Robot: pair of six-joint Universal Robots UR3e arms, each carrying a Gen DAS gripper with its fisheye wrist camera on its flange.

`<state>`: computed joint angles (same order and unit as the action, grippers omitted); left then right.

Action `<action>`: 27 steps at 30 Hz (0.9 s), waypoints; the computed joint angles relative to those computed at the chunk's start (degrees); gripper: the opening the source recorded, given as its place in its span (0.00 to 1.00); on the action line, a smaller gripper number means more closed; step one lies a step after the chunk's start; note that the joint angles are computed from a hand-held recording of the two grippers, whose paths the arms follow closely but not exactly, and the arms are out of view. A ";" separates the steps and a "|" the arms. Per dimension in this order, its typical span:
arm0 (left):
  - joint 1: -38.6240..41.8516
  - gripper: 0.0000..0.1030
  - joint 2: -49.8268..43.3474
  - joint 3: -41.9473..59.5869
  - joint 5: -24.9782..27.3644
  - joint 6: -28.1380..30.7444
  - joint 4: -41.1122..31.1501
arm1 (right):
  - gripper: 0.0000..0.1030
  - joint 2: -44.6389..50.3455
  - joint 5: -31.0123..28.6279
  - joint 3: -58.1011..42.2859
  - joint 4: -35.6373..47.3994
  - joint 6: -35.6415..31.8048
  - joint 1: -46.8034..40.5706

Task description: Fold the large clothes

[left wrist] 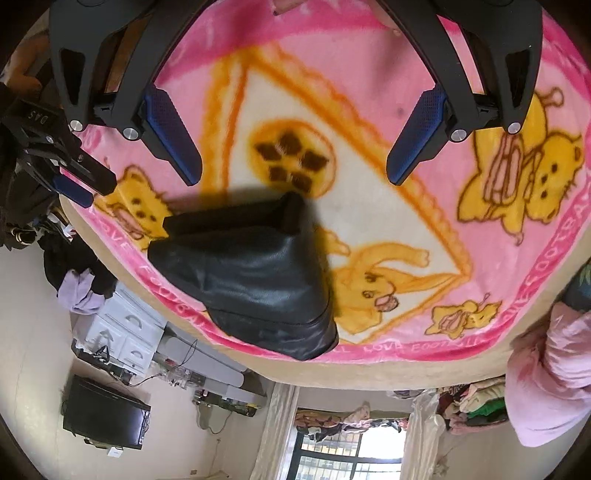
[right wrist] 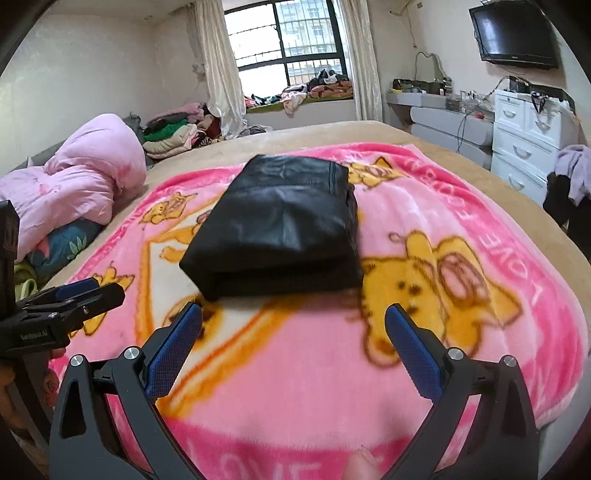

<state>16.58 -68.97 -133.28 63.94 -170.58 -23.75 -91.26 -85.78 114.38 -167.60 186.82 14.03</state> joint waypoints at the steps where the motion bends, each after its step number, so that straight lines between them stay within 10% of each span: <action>1: 0.03 0.91 0.18 -0.57 0.38 0.03 0.16 | 0.96 -0.25 -0.58 0.65 -0.47 0.17 0.38; 27: -0.91 0.91 -0.55 -1.88 4.49 0.57 1.25 | 0.96 -2.92 -2.86 2.75 0.95 -0.92 1.50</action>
